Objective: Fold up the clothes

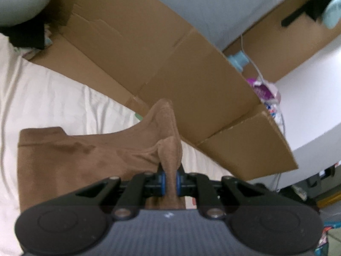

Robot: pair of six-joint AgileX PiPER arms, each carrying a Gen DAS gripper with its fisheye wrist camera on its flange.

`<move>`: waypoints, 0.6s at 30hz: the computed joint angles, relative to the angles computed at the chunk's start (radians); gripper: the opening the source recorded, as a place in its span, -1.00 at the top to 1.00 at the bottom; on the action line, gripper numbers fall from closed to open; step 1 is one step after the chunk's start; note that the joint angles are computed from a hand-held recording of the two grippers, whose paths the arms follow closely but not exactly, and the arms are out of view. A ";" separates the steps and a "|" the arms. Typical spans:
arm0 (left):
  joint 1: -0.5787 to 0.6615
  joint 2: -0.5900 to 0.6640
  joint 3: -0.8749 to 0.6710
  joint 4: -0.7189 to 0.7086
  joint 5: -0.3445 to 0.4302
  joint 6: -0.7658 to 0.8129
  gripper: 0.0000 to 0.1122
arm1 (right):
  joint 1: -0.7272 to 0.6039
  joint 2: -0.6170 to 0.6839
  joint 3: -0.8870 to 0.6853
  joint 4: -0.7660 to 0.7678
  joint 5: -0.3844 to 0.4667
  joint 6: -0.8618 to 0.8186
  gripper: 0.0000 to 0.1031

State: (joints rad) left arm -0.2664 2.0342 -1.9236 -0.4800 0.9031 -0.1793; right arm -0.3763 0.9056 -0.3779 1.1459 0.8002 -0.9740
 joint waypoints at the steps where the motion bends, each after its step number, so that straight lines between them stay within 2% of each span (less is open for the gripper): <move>1: -0.012 0.017 -0.025 0.025 0.012 -0.010 0.82 | -0.021 0.003 0.004 -0.003 0.011 -0.001 0.99; 8: -0.074 0.111 -0.129 0.101 0.054 -0.057 0.82 | -0.159 0.047 0.036 -0.021 0.081 -0.023 0.99; 18: -0.180 0.284 -0.332 0.243 0.163 -0.118 0.82 | -0.330 0.234 0.093 -0.008 0.121 -0.101 1.00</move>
State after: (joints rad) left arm -0.4461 2.3185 -2.2557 -0.2371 1.0664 -0.2977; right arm -0.7060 1.1398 -0.2853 1.1381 0.9209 -1.0746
